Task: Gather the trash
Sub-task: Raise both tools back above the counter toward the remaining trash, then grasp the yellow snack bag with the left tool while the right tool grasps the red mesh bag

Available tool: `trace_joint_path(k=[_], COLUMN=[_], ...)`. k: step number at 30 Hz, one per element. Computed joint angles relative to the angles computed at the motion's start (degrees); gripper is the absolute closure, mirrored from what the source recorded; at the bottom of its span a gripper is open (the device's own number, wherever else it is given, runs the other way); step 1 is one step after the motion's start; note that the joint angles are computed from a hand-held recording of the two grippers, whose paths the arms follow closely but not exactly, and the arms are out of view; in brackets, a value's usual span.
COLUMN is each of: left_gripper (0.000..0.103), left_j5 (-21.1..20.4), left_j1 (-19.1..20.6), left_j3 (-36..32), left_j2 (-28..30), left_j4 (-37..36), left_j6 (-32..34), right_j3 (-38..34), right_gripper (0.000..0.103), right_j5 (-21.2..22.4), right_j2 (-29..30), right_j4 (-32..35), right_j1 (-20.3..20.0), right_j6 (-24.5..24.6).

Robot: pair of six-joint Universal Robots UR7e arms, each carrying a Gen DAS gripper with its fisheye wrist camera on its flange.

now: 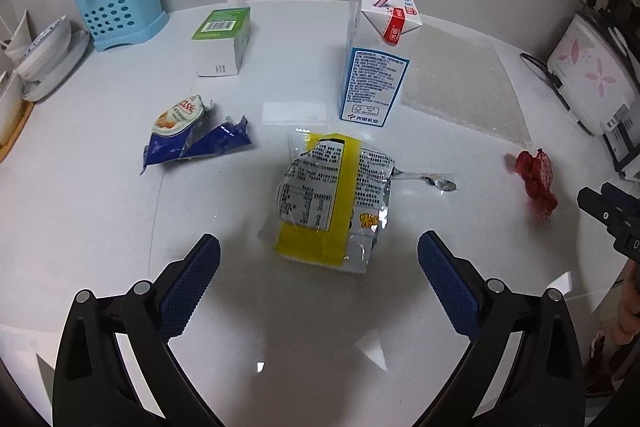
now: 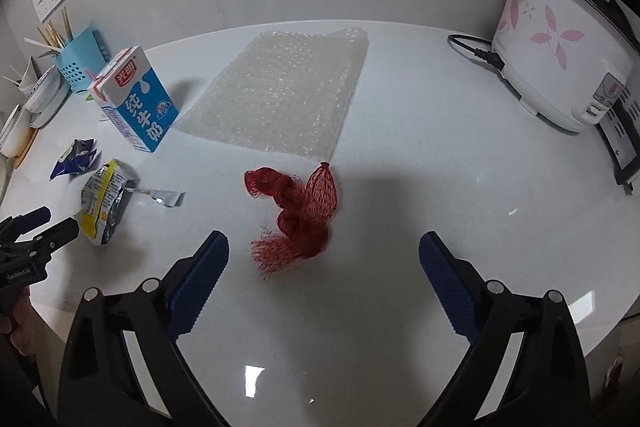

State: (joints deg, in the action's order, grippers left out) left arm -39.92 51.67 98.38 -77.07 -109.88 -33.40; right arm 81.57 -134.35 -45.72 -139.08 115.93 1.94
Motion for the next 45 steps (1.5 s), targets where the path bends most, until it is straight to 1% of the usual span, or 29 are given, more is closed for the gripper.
trace_joint_path(k=[6, 9, 11, 15, 16, 17, 18, 19, 22, 23, 24, 25, 26, 27, 28, 29, 32, 33, 39, 45], left_gripper=[0.006, 0.006, 0.006, 0.008, 0.009, 0.012, 0.017, 0.02, 0.031, 0.037, 0.041, 0.042, 0.045, 0.049, 0.05, 0.053, 0.065, 0.066, 0.072, 0.073], left_j5=[0.76, 0.27, 0.09, 0.02, -0.17, -0.15, -0.29, -0.48, 0.67, 0.84, 1.09, 1.0, 0.93, 0.97, 0.95, 0.88, 1.21, 0.9, 0.51, 0.74], left_j1=[2.02, 2.78, 3.04, 3.43, 3.65, 3.74, 3.85, 3.96, 3.69, 3.62, 3.56, 3.59, 3.6, 3.57, 3.59, 3.53, 3.49, 3.54, 3.27, 2.76], left_j3=[-2.32, -3.22, -3.73, -4.34, -4.68, -4.79, -5.19, -5.63, -6.15, -6.34, -6.63, -6.83, -6.99, -7.15, -7.44, -7.3, -7.25, -7.17, -6.86, -6.31], left_j2=[3.36, 4.42, 5.27, 6.55, 6.92, 7.1, 7.42, 7.73, 8.16, 8.2, 8.35, 8.35, 8.34, 8.38, 8.44, 8.36, 8.32, 8.24, 7.85, 7.36], left_j4=[-0.56, -0.44, -0.39, -0.16, 0.08, 0.46, 1.19, 1.94, 3.63, 4.15, 4.95, 5.36, 5.7, 6.0, 6.25, 5.8, 5.07, 4.52, 4.75, 4.09], left_j6=[0.15, 0.3, 0.62, 0.88, 0.78, 0.47, 0.02, -0.35, -1.47, -1.77, -2.37, -2.6, -2.79, -2.9, -2.92, -2.74, -2.03, -1.74, -1.8, -1.74], right_j3=[-5.25, -7.74, -8.93, -9.25, -9.28, -9.35, -9.69, -9.83, -10.59, -10.76, -10.89, -10.82, -10.95, -11.09, -11.17, -11.31, -11.46, -11.37, -10.71, -10.05], right_gripper=[0.021, 0.025, 0.03, 0.034, 0.037, 0.041, 0.043, 0.045, 0.053, 0.057, 0.058, 0.062, 0.069, 0.073, 0.08, 0.083, 0.087, 0.087, 0.089, 0.089], right_j5=[1.02, 1.02, 1.13, 1.86, 1.84, 1.9, 1.98, 2.08, 2.59, 2.46, 2.28, 1.9, 1.15, 0.72, 0.47, 0.52, 0.27, 0.08, 0.43, 1.28], right_j2=[3.51, 5.4, 6.3, 6.93, 7.09, 7.23, 7.49, 7.62, 8.09, 8.19, 8.29, 8.38, 8.6, 8.87, 8.96, 9.03, 9.13, 9.18, 8.59, 7.61], right_j4=[4.9, 7.54, 9.1, 9.33, 9.43, 9.64, 9.94, 10.12, 10.85, 11.04, 11.09, 10.91, 10.87, 10.81, 10.96, 11.29, 11.47, 11.17, 10.4, 9.72], right_j1=[-1.79, -2.24, -2.56, -2.99, -3.04, -3.09, -3.1, -3.2, -3.53, -3.57, -3.6, -3.49, -3.37, -3.27, -3.2, -3.14, -3.11, -3.1, -3.08, -2.93], right_j6=[0.91, 1.31, 1.91, 2.73, 2.86, 2.97, 3.02, 2.97, 2.45, 2.32, 2.27, 2.18, 1.97, 1.82, 1.77, 1.88, 1.89, 2.18, 1.93, 1.38])
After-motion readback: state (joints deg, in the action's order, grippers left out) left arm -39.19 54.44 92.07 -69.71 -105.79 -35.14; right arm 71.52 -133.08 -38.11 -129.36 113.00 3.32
